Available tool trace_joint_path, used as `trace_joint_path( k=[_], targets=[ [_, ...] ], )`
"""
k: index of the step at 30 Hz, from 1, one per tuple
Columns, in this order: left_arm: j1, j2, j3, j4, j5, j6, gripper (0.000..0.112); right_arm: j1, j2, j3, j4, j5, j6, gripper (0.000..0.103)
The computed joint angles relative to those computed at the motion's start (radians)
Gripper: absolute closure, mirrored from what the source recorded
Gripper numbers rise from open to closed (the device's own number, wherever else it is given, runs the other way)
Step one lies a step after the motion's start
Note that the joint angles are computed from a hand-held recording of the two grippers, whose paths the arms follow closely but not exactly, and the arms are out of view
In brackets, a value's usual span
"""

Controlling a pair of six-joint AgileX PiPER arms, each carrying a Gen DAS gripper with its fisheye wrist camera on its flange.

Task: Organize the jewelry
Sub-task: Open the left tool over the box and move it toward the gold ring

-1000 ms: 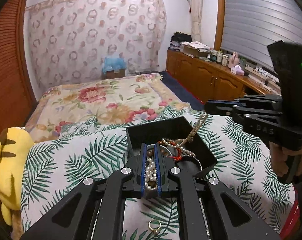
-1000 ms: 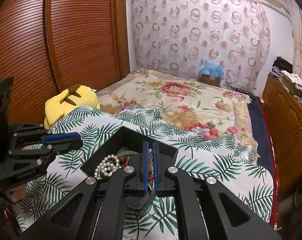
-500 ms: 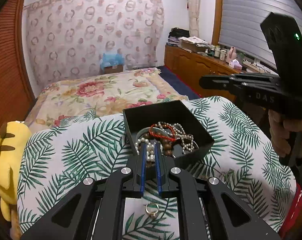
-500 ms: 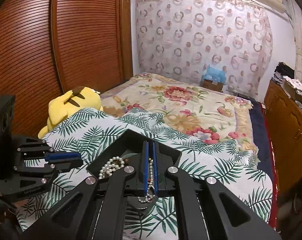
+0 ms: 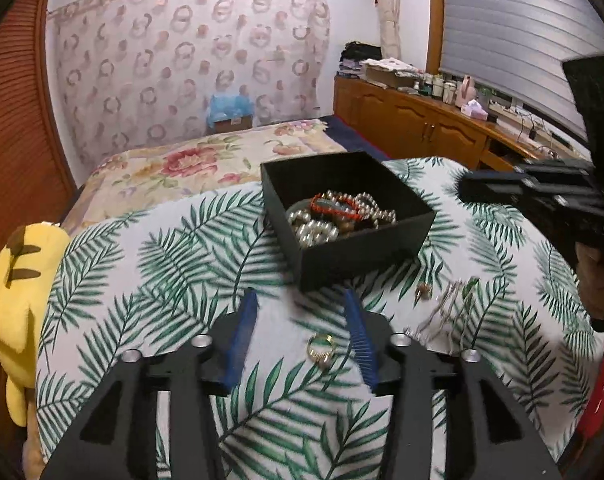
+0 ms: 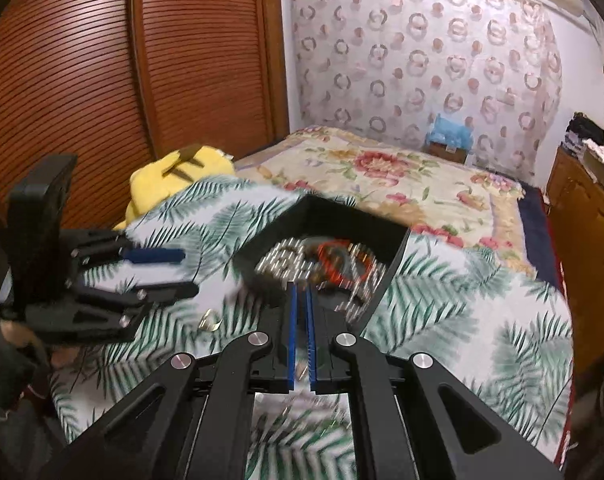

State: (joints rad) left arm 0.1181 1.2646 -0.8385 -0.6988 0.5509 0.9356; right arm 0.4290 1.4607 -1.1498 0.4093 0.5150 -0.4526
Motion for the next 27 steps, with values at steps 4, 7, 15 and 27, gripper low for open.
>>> trace_joint_path(
  k=[4, 7, 15, 27],
  targets=[
    [0.015, -0.004, 0.035, 0.019, -0.033, 0.000, 0.037, 0.028, -0.042, 0.103, 0.021, -0.029, -0.005, 0.090],
    [0.035, 0.011, 0.045, 0.035, -0.028, 0.008, 0.029, 0.048, -0.052, 0.147, 0.033, -0.045, -0.006, 0.090],
    [0.048, 0.032, 0.064, 0.080, -0.028, 0.008, 0.022, 0.099, -0.046, 0.195, 0.051, -0.064, -0.014, 0.071],
    [0.030, 0.085, 0.046, 0.163, -0.010, -0.061, 0.020, 0.172, 0.035, 0.152, -0.105, -0.027, 0.119, 0.071]
  ],
)
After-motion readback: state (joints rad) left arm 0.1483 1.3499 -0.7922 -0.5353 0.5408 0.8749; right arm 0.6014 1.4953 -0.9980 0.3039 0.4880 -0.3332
